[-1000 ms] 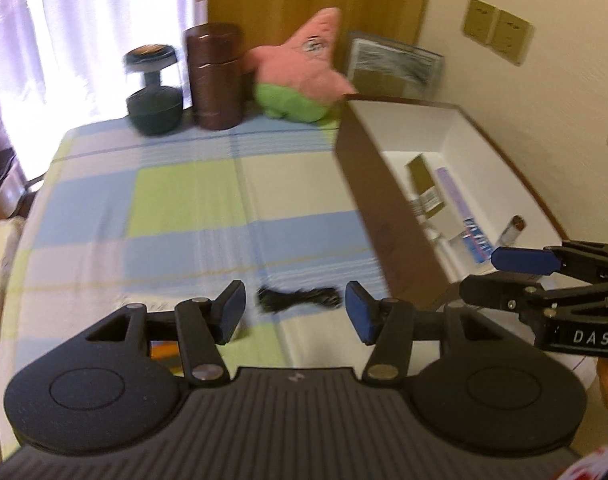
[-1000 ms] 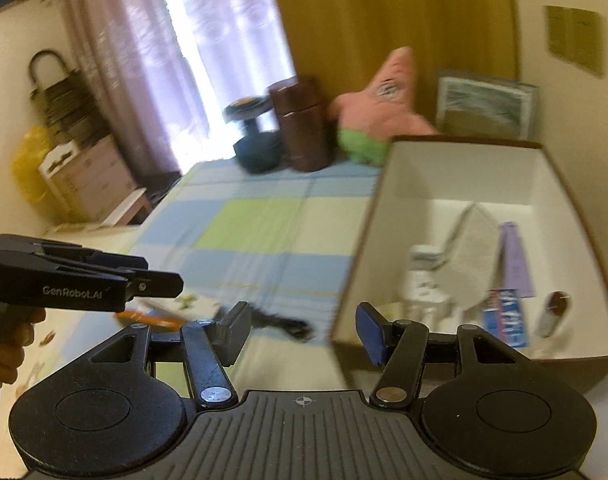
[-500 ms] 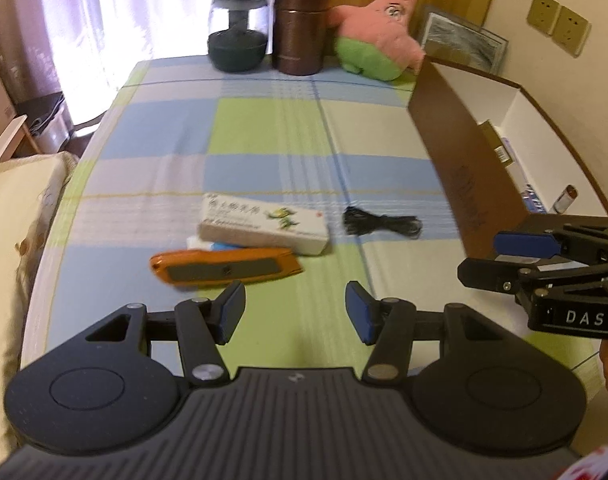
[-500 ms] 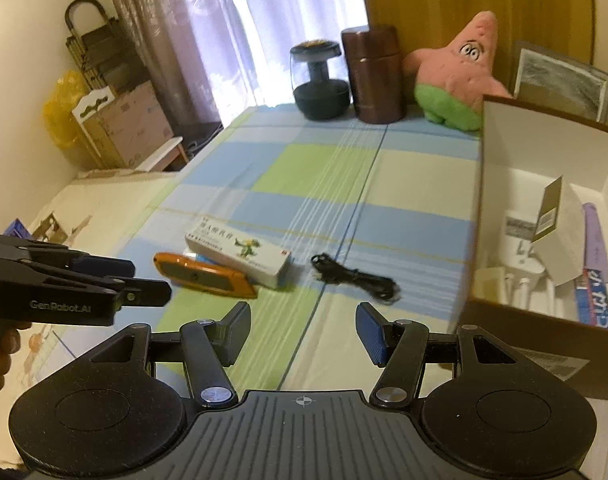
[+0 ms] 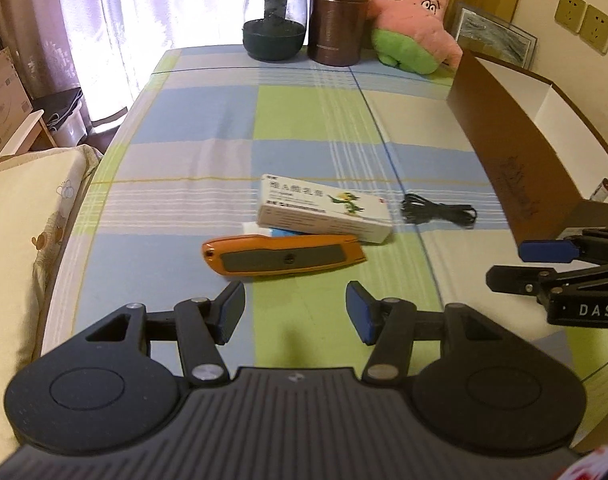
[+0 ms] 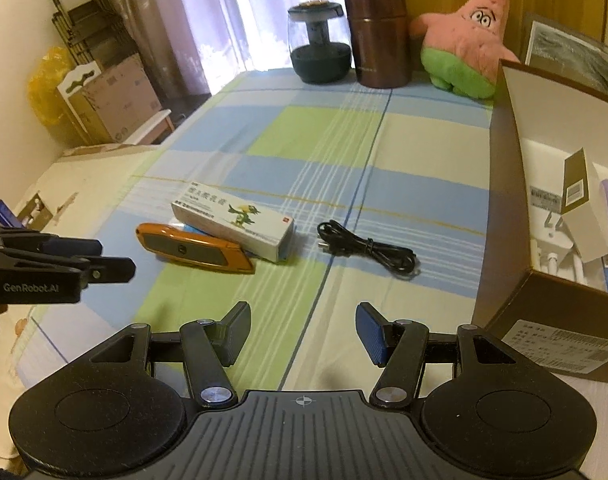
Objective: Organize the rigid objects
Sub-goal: 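Move the left tool down onto the orange utility knife and grasp it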
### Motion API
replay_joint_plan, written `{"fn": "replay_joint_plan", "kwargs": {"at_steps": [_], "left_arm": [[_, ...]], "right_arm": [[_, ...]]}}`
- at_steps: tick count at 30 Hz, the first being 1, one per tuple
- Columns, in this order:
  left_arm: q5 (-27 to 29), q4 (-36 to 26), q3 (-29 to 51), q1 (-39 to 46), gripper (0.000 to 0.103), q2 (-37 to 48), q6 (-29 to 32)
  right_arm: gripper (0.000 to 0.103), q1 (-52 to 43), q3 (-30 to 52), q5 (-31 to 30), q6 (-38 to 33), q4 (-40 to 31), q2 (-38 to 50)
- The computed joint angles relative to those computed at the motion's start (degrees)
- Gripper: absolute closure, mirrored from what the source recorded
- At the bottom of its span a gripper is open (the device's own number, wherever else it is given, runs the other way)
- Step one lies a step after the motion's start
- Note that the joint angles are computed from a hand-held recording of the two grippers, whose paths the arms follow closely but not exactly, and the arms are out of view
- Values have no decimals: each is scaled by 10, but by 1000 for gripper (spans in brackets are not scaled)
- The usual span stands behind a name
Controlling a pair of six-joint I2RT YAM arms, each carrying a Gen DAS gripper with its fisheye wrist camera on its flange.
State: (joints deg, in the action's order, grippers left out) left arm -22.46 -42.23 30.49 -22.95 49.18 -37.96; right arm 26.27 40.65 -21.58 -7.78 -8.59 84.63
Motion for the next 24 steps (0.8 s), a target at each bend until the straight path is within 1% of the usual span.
{"fn": "replay_joint_plan", "kwargs": {"at_steps": [4, 7, 8, 9, 14, 18, 20, 21, 23, 24], "left_arm": [[32, 45, -32, 68, 51, -17, 84], [66, 88, -52, 129, 50, -11, 153], [77, 102, -57, 149, 48, -7, 176], [88, 117, -61, 169, 45, 0, 200], [147, 209, -87, 260, 45, 34, 317], [216, 273, -99, 318, 44, 83, 396], [242, 282, -93, 334, 44, 115, 425], [243, 281, -90, 335, 45, 126, 432], [257, 268, -86, 339, 44, 127, 440], [270, 255, -82, 344, 46, 125, 442]], "right_arm": [[48, 11, 7, 18, 12, 8, 22], [48, 16, 13, 26, 21, 12, 37], [48, 18, 15, 30, 24, 12, 41], [48, 20, 17, 33, 28, 13, 44], [48, 22, 23, 52, 46, 15, 60], [48, 19, 26, 63, 62, 13, 70], [48, 17, 26, 68, 68, 10, 73], [48, 17, 26, 71, 71, 10, 74], [48, 15, 24, 75, 73, 8, 73], [48, 15, 23, 77, 75, 8, 71]]}}
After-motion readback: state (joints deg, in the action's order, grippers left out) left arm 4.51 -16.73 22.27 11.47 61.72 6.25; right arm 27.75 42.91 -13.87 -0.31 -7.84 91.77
